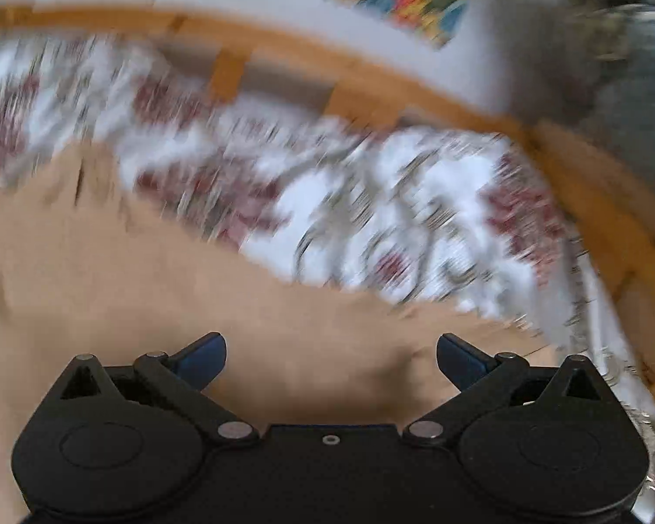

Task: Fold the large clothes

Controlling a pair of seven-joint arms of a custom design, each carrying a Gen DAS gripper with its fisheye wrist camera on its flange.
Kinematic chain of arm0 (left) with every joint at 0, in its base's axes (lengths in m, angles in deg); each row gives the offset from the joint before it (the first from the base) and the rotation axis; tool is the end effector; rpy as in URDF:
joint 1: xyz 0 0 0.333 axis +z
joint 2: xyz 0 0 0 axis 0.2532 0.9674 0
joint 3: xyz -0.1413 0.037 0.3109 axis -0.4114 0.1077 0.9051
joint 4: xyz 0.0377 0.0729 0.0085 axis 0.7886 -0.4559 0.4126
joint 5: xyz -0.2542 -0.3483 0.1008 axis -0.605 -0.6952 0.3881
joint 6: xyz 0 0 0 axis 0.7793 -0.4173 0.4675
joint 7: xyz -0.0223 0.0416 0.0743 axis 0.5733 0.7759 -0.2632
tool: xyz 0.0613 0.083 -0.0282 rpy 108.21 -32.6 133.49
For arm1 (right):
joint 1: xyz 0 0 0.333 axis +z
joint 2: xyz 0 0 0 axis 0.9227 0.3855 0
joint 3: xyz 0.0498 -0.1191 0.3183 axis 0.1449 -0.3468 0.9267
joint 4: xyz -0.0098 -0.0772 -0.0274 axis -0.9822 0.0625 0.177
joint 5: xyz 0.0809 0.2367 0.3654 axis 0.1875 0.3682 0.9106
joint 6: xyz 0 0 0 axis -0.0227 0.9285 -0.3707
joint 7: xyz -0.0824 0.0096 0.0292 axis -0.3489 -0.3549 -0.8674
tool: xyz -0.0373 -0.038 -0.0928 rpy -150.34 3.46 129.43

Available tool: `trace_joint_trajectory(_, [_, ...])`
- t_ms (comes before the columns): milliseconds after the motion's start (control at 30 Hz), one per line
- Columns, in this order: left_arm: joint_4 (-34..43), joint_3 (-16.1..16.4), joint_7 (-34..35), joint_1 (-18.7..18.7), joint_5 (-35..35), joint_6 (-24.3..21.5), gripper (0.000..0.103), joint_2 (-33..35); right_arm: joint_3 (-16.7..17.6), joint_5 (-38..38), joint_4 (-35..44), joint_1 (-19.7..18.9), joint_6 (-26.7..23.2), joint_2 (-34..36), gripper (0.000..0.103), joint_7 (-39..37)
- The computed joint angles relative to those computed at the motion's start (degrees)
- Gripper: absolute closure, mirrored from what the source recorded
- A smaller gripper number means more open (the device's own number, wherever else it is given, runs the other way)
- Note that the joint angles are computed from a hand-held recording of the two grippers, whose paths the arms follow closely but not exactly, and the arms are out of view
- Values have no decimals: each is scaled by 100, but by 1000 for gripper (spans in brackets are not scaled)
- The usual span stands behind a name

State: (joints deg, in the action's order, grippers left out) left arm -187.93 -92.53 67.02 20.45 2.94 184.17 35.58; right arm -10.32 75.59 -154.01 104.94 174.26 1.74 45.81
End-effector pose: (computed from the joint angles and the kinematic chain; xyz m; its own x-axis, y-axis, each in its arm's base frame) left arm 0.6112 -0.1231 0.3859 0.2633 -0.7570 0.5980 -0.5722 -0.6216 -0.5350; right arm 0.7074 0.0615 0.4019 0.1332 -0.9242 0.3579 -0.5870 -0.3645 -0.7229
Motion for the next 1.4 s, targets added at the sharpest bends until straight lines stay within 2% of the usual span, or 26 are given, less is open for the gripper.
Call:
trace_joint_trajectory(33, [-9, -350, -231, 399, 231, 78, 0, 42, -149, -41, -194, 153, 219, -56, 1, 8])
trace_joint_trajectory(133, [38, -1043, -864, 1247, 997, 67, 1, 136, -692, 103, -912, 758, 968, -344, 1, -310])
trace_joint_trajectory(167, [60, -1096, -982, 1313, 1087, 24, 2, 140, -681, 92, -1160, 767, 1283, -515, 1, -447])
trace_joint_trajectory(200, [59, -978, -1007, 1178, 974, -12, 8, 111, -597, -32, -1415, 676, 1673, -697, 1, -613])
trace_joint_trajectory(233, [56, -811, -1035, 1005, 858, -43, 16, 81, -712, 33, -1620, 786, 2005, -773, 1, -902])
trace_joint_trajectory(267, [68, -760, -1077, 954, 783, -103, 20, 71, -968, 392, -1801, 1095, 2314, -744, 1, -1363])
trace_joint_trajectory(300, [84, -605, -1056, 787, 643, -171, 33, 54, -1248, 912, -1934, 1470, 2558, -634, 1, -1859])
trace_joint_trajectory(333, [119, -304, -1003, 461, 424, -322, 45, 24, -1415, 1350, -2000, 1721, 2651, -510, 1, -2201])
trace_joint_trajectory(367, [165, -191, -971, 325, 281, -463, 47, 17, -1422, 1537, -2023, 1771, 2585, -472, 1, -2349])
trace_joint_trajectory(400, [202, -176, -931, 297, 188, -565, 56, 14, -1308, 1596, -2011, 1681, 2446, -472, 1, -2342])
trace_joint_trajectory(433, [242, -223, -857, 328, 123, -678, 70, 4, -1148, 1655, -2012, 1541, 2358, -496, 1, -2246])
trace_joint_trajectory(467, [324, -133, -766, 212, 109, -898, 74, -36, -966, 1690, -2012, 1369, 2378, -499, 1, -2126])
trace_joint_trajectory(533, [456, 529, -882, -439, 478, -1238, 89, -167, -577, 1496, -2007, 918, 2553, -506, 1, -1919])
trace_joint_trajectory(567, [535, 957, -1081, -851, 867, -1403, 92, -247, -347, 1265, -1992, 620, 2589, -544, 1, -1761])
trace_joint_trajectory(633, [699, 1446, -1348, -1349, 1549, -1710, 97, -371, 244, 571, -1931, -178, 2541, -648, 1, -1142])
trace_joint_trajectory(667, [857, 1502, -1352, -1466, 1859, -2005, 97, -414, 576, 165, -1885, -627, 2490, -694, 1, -723])
trace_joint_trajectory(733, [1237, 1308, -818, -1472, 2086, -2825, 97, -455, 1165, -584, -1779, -1435, 2516, -705, 1, 31])
trace_joint_trajectory(767, [1466, 1173, -362, -1453, 2058, -3311, 97, -429, 1365, -824, -1731, -1706, 2525, -698, 1, 250])
trace_joint_trajectory(800, [1720, 1100, -191, -1495, 2206, -3803, 97, -380, 1513, -953, -1706, -1882, 2489, -713, 1, 369])
trace_joint_trajectory(833, [1825, 1055, -186, -1513, 2264, -4015, 97, -372, 1584, -921, -1716, -1936, 2463, -737, 1, 328])
trace_joint_trajectory(967, [1822, 971, -302, -1519, 2526, -4122, 101, -487, 1829, -714, -1763, -2114, 2451, -782, 1, 95])
trace_joint_trajectory(1033, [1729, 935, -278, -1500, 2673, -3915, 102, -601, 2020, -768, -1778, -2321, 2443, -807, 1, 137])
trace_joint_trajectory(1133, [1863, 843, -217, -1556, 3035, -3861, 103, -622, 2316, -848, -1764, -2632, 2374, -836, 1, 227])
trace_joint_trajectory(1233, [1946, 792, -145, -1603, 3297, -3495, 103, -604, 2597, -876, -1739, -2919, 2323, -844, 1, 287])
trace_joint_trajectory(1300, [2010, 728, 265, -1619, 3096, -3232, 103, -572, 2777, -889, -1735, -3096, 2284, -859, 1, 299])
trace_joint_trajectory(1400, [2302, 528, 1599, -1691, 2311, -3258, 103, -437, 3068, -986, -1702, -3423, 2348, -818, 1, 362])
